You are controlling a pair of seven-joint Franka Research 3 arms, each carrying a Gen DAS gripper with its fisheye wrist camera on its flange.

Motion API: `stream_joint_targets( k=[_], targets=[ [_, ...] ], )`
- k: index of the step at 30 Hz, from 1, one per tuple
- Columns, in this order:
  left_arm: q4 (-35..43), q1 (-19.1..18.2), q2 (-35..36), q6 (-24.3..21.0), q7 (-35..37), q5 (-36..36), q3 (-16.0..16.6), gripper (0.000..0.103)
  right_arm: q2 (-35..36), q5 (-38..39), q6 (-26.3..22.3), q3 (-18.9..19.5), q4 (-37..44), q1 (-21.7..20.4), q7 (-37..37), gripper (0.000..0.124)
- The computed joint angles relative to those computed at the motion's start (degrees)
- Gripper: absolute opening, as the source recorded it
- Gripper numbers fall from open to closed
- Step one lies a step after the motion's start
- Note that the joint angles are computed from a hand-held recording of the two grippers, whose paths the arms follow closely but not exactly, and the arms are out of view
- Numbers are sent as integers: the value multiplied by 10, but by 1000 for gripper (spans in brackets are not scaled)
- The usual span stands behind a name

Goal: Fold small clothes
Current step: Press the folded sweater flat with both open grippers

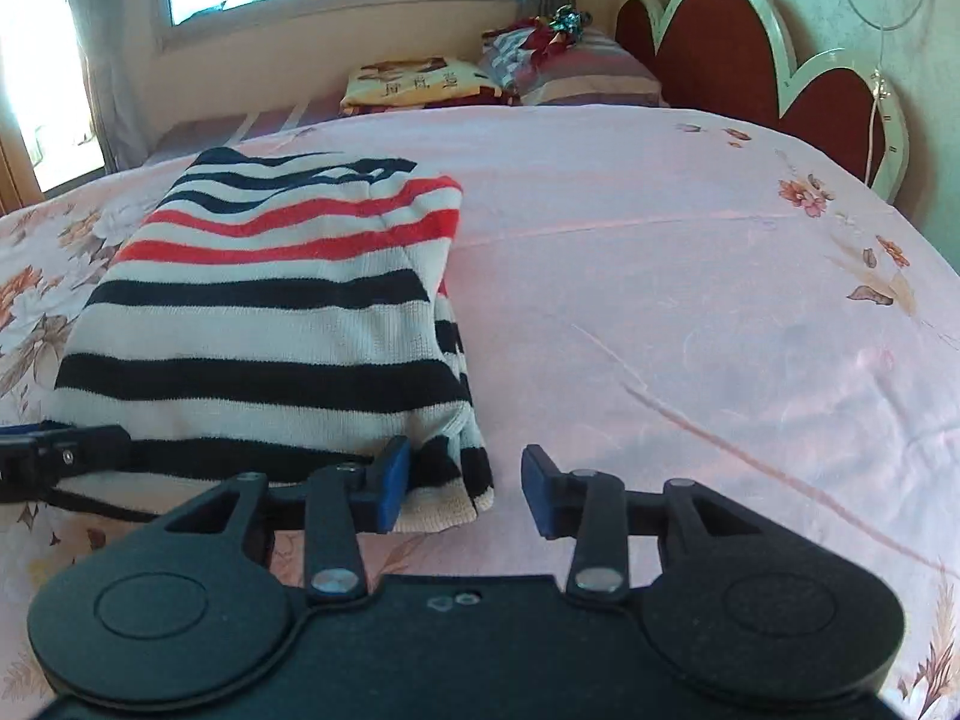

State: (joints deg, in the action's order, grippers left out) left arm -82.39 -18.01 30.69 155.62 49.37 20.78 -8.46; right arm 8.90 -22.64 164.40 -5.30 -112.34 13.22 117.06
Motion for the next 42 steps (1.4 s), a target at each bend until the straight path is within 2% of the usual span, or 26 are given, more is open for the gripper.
stream_joint_targets(
  k=[4, 7, 9, 11, 14, 16, 20, 24, 30, 34, 36, 38, 40, 42],
  targets=[
    [-15, 11, -13, 4, -2, -20, -9, 99, -34, -14, 28, 6, -28, 0, 9, 42],
    [-21, 0, -24, 15, -25, -7, 4, 99, -41, 24, 52, 21, -39, -14, -32, 42],
    [-10, -8, -22, 24, -39, 10, 14, 99, -27, 74, 62, 34, -24, -25, -91, 43],
    [28, -16, -5, 6, -47, 24, 21, 99, -9, 114, 66, 38, -3, -28, -133, 43],
    [111, -22, 39, -41, -40, 24, 22, 99, 13, 225, 65, 66, 28, -50, -227, 43],
    [156, -29, 65, -62, -43, 27, 27, 99, 28, 260, 65, 69, 46, -52, -267, 44],
    [234, -36, 115, -116, -34, 18, 26, 99, 54, 318, 51, 73, 78, -55, -334, 44],
    [257, -38, 137, -121, -33, 6, 26, 99, 79, 344, 22, 68, 101, -52, -376, 45],
    [298, -39, 162, -141, -20, -10, 24, 103, 88, 409, 7, 88, 118, -69, -450, 49],
    [319, -32, 170, -149, 1, -33, 13, 103, 97, 474, -14, 105, 147, -89, -502, 63],
    [332, -30, 176, -148, 10, -41, 11, 103, 105, 492, -28, 105, 164, -91, -516, 63],
    [373, -29, 200, -168, 25, -54, 7, 103, 121, 504, -51, 101, 192, -93, -516, 65],
    [429, -30, 235, -192, 39, -70, 5, 103, 144, 512, -90, 96, 228, -95, -501, 69],
    [444, -29, 249, -191, 47, -84, 3, 103, 160, 534, -115, 101, 252, -104, -499, 69]
  ],
)
